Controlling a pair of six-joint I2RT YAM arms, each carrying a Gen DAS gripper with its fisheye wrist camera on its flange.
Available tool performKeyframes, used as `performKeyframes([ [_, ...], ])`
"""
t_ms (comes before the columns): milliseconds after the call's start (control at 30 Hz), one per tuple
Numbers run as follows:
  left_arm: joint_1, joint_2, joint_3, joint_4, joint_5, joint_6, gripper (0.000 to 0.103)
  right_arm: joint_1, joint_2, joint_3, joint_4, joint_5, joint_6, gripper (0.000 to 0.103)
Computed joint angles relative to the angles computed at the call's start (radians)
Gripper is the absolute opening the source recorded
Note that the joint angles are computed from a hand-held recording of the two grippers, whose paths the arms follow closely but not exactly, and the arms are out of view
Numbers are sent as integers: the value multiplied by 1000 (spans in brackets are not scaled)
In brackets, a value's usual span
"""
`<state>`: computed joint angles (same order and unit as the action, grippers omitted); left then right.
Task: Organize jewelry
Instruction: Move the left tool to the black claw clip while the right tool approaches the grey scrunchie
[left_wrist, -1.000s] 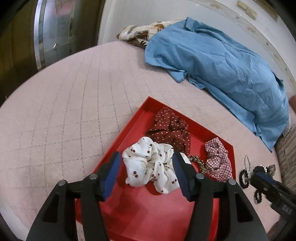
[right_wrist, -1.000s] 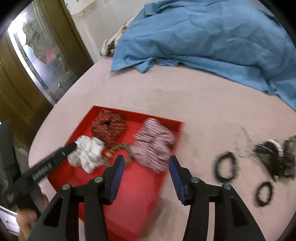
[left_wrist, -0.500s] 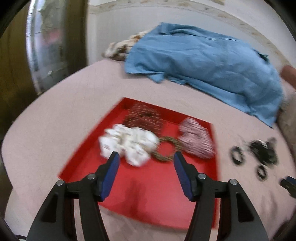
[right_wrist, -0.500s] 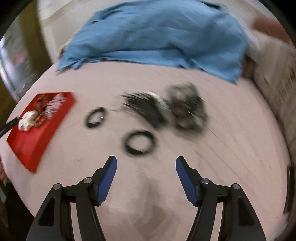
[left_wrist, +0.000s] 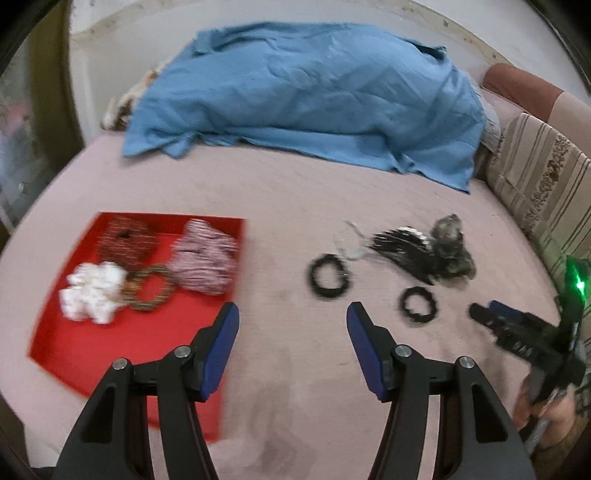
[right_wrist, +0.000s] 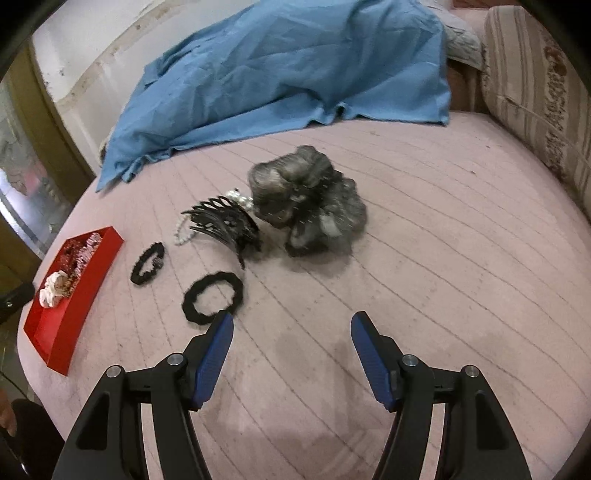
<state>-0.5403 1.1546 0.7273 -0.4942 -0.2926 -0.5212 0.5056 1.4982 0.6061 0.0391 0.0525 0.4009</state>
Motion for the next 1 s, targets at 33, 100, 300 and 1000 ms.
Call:
performKeyframes([
  [33,0,42,14,22,21,-3,60,-3,4,0,11,-4,-10,71],
  [100,-6,108,30,60,34,-7,60,-5,18,2,35,-10,-27,71],
  [300,32,299,132,87,89,-10,60,-87,35,4,73,-61,-53,71],
  [1000,-12,843,609,136,333,-109,31,-319,344,291,106,-346,-43,60],
])
